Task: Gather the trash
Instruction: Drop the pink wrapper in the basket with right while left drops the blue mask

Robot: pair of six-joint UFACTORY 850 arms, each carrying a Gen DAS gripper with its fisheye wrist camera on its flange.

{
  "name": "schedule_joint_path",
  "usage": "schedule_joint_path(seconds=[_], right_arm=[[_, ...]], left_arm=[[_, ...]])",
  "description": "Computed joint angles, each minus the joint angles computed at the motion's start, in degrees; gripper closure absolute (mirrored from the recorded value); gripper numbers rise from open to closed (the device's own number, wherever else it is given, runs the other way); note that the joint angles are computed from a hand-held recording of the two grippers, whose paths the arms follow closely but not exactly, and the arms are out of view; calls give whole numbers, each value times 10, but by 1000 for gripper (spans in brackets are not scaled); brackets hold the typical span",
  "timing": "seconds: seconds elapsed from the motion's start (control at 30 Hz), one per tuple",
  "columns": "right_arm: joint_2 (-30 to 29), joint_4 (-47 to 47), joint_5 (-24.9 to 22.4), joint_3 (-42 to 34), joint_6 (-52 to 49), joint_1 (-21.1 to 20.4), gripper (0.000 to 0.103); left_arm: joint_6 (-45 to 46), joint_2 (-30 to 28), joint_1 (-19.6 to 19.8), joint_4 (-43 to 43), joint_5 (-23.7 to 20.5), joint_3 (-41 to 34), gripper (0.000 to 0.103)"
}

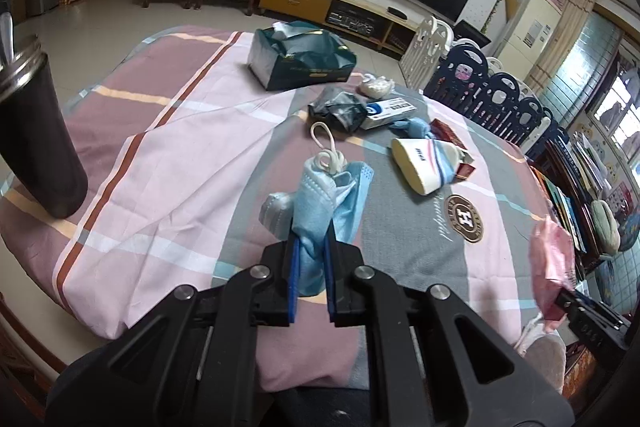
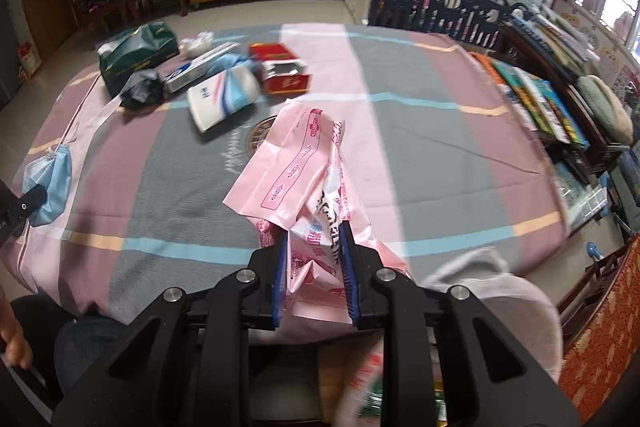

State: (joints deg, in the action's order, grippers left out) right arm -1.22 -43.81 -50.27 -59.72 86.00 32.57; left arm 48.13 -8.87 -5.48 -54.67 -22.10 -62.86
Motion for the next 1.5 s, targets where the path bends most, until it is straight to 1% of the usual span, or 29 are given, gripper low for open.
schedule_joint_path(seconds=[0.07,0.17,0.23,0.33,0.37,0.43,0.5,0.57,0.6,0.63,0.67,0.7,0.73,0.77,0.8,0.87,0.93,0.97,1.0,1.03,1.07,1.1,1.17,1.23,1.27,1.33,1.37,1.4,1.5], right_arm=[[47,-10,-24,32,9,2,79],[113,-2,-47,80,15,4,79],[155,24,-51,119,21,8,78],[195,61,-57,172,27,18,78],[202,75,-54,186,26,18,78],[220,129,-23,222,20,5,78],[225,186,3,247,6,-8,77],[227,245,29,272,-26,-24,71],[229,261,37,278,-32,-28,65],[238,274,50,287,-33,-34,55],[255,274,66,297,-20,-39,48],[280,259,85,310,12,-41,35],[311,221,101,324,68,-37,28],[332,181,99,330,119,-29,26],[344,149,85,331,156,-22,23],[359,89,27,325,224,-2,22],[370,72,-14,322,245,0,22],[380,65,-34,323,258,0,22],[389,60,-45,325,270,0,22],[400,57,-54,329,280,-2,22],[410,59,-55,333,277,-11,22],[419,63,-53,338,272,-20,22],[430,68,-56,345,276,-24,22],[437,73,-56,351,277,-23,22],[432,77,-48,351,272,-27,22],[420,82,-33,349,265,-31,22],[412,83,-25,346,261,-32,22],[407,84,-20,344,256,-32,22],[382,82,-14,330,240,-31,22]], left_arm=[[19,17,-5,-12,-8,8,92],[66,56,-25,-34,-21,34,92],[90,77,-38,-38,-43,49,92],[97,95,-56,-28,-86,61,92],[100,100,-61,-27,-98,64,92],[105,110,-74,-18,-119,69,92],[105,119,-88,-9,-130,74,92],[107,126,-102,0,-138,80,92],[105,127,-111,5,-141,81,92],[105,128,-118,9,-148,83,92],[104,127,-125,12,-161,84,92],[104,126,-131,13,-173,85,92],[104,124,-138,13,-189,84,92],[107,118,-145,13,-209,81,92],[118,110,-155,14,-234,78,92],[137,105,-173,8,-257,82,92],[144,85,-192,8,-298,80,92],[144,75,-204,15,-312,78,92],[144,71,-214,23,-317,79,90],[145,66,-226,37,-319,79,89],[146,64,-239,53,-315,81,78],[148,63,-245,58,-313,83,61],[156,64,-247,54,-314,87,42],[161,64,-239,44,-314,88,36],[157,64,-233,42,-308,88,31],[140,60,-222,41,-291,82,26],[131,59,-216,40,-280,81,26],[119,59,-208,41,-261,80,26],[75,69,-189,59,-185,81,26]])
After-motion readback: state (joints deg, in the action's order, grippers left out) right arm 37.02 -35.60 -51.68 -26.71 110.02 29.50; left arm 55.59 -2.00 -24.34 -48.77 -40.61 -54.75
